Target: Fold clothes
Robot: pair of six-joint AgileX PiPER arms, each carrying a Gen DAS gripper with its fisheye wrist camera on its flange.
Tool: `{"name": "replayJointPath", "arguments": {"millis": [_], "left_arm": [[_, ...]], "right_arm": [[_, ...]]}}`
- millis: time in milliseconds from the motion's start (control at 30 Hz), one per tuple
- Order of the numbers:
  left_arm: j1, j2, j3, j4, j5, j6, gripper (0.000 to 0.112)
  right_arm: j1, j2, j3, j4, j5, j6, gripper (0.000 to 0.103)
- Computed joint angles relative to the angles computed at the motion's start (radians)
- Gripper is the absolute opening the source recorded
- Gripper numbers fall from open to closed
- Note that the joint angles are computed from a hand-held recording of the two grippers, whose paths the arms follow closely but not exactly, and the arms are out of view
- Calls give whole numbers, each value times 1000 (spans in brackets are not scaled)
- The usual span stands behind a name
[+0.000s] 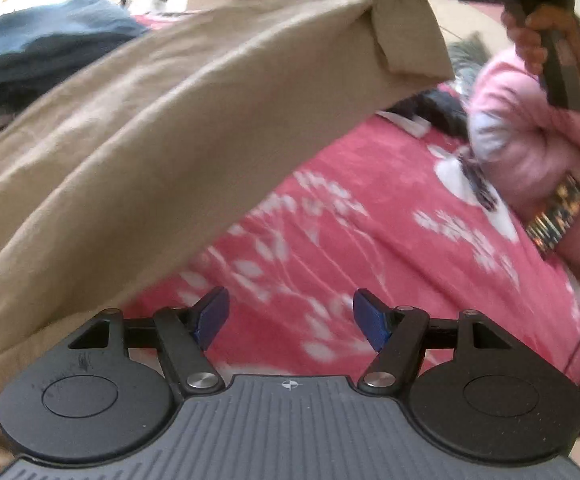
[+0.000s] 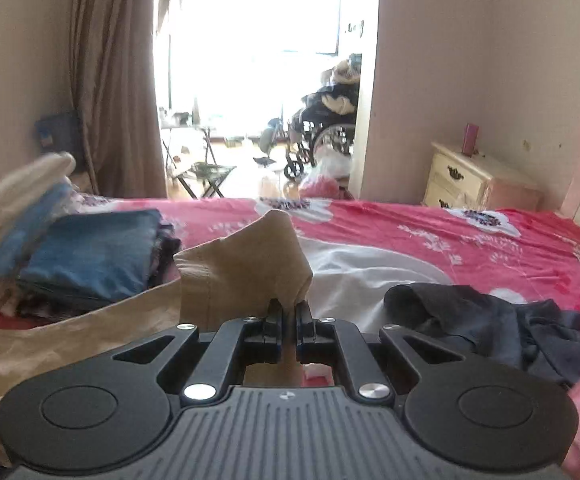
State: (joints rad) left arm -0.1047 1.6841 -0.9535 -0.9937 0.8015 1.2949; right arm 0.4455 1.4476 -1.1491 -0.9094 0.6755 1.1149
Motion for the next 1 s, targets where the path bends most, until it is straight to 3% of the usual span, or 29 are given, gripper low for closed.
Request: {"name": "replayJointPath", "arguments": {"millis": [67, 133, 267, 333, 367, 467, 500, 633, 733, 867, 1000], "left_arm": [[2, 52, -26, 2, -17, -23, 69], [9, 85, -36, 6, -24, -38, 69], [42, 82, -30, -20, 8, 2, 69], [58, 66, -29, -26, 34, 5, 69], [66, 57, -28, -30, 48, 6, 69], [108, 24, -24, -48, 106, -4, 69], [130, 8, -22, -48, 134, -19, 69], [237, -86, 6, -21, 240, -59, 69], [333, -190, 50, 39, 287, -62, 69], [507, -319, 106, 160, 356, -43, 70], [746, -418, 173, 278, 414, 19, 70]], "right_arm": [[-25, 107, -22, -31, 6, 62, 7], [-76, 212, -11, 15, -45, 49, 9], [-139, 320, 51, 85, -68, 103, 26], [-163, 213, 173, 90, -132, 199, 29], [-185, 127, 250, 130, -187, 196, 36], [-188, -173, 445, 397, -296, 4, 46], [-159, -272, 497, 497, -303, -64, 56], [131, -454, 591, 879, -210, -255, 65], [431, -422, 649, 1005, -262, -210, 67], [799, -300, 636, 795, -347, 159, 69], [1064, -283, 532, 485, -174, 558, 72]]}}
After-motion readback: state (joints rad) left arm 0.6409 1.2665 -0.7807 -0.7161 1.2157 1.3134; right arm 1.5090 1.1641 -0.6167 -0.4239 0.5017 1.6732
